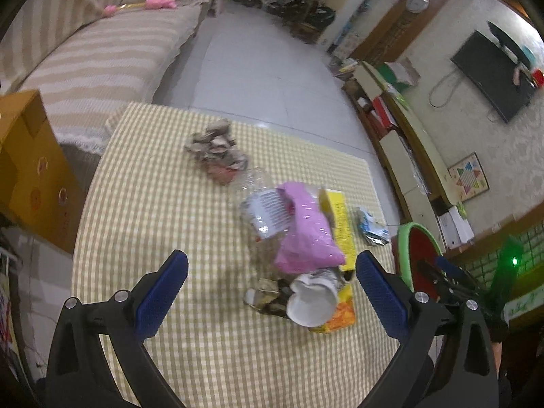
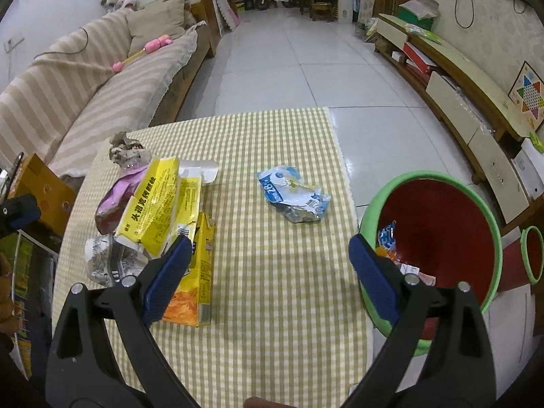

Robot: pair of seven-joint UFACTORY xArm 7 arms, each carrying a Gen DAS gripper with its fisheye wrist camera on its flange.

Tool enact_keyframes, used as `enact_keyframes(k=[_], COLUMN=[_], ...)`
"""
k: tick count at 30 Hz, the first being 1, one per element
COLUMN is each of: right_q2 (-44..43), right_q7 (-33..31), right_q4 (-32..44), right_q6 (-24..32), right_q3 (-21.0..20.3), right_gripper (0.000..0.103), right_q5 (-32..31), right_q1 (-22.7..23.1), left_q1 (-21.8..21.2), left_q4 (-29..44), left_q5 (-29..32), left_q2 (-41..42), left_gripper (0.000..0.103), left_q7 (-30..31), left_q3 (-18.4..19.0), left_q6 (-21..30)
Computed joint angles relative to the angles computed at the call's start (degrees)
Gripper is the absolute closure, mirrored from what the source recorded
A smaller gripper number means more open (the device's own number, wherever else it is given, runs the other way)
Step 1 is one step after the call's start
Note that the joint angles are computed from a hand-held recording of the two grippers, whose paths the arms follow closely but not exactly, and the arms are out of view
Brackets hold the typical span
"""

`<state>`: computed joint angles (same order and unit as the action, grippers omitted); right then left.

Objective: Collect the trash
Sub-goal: 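Move both tools back over the table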

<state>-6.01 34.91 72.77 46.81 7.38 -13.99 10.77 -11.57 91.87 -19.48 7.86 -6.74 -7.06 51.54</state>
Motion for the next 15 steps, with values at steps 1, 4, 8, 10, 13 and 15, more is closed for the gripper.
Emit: enact_keyframes(k=[1,4,8,10,13,15], right_q2=[0.54,2.03,3.73,4.07,4.91,5.89], right_q7=[0.0,-0.27,-0.45,-0.5,-1.03,-1.61], right_q4=[0.42,1.59,2.83,2.88,2.91,3.37], right_q6=[0.26,0.79,1.14,0.85,-0.53,-0.84], right_q3=[0.11,0.06,-0.47,-0.79,-1.35,-1.65], right_gripper=[0.011,0.011,0.011,0.011,0.011,0.011], right_q5=[-0.3,-1.38,-1.82,-1.68,-1.34,-1.32], right_q1=[0.04,0.21,0.41,0.4,0.13,-0.02], left_q1=[0.01,0.22,1.06,1.08,-0.02,-1.97], left_q4=[0.24,1.1,3.41,5.01,8.25,11.64], left_q5=[0.23,0.5,-2.07,-3.0,-1.84,1.81], left_q2=[0.5,2.29,5.41,6.73,8.82,10.71], left_gripper=[0.008,0.008,0.008,0.008,0.008,0.008], left_q7=[-0.6,-1.84,-3.0,-3.58,-2.81,-1.52], left_q3=[0.12,0.29,-0.15,-0.55,-1.39,-1.8], left_q6=[0.3,1.18,3.22,3.84,4.46,5.53])
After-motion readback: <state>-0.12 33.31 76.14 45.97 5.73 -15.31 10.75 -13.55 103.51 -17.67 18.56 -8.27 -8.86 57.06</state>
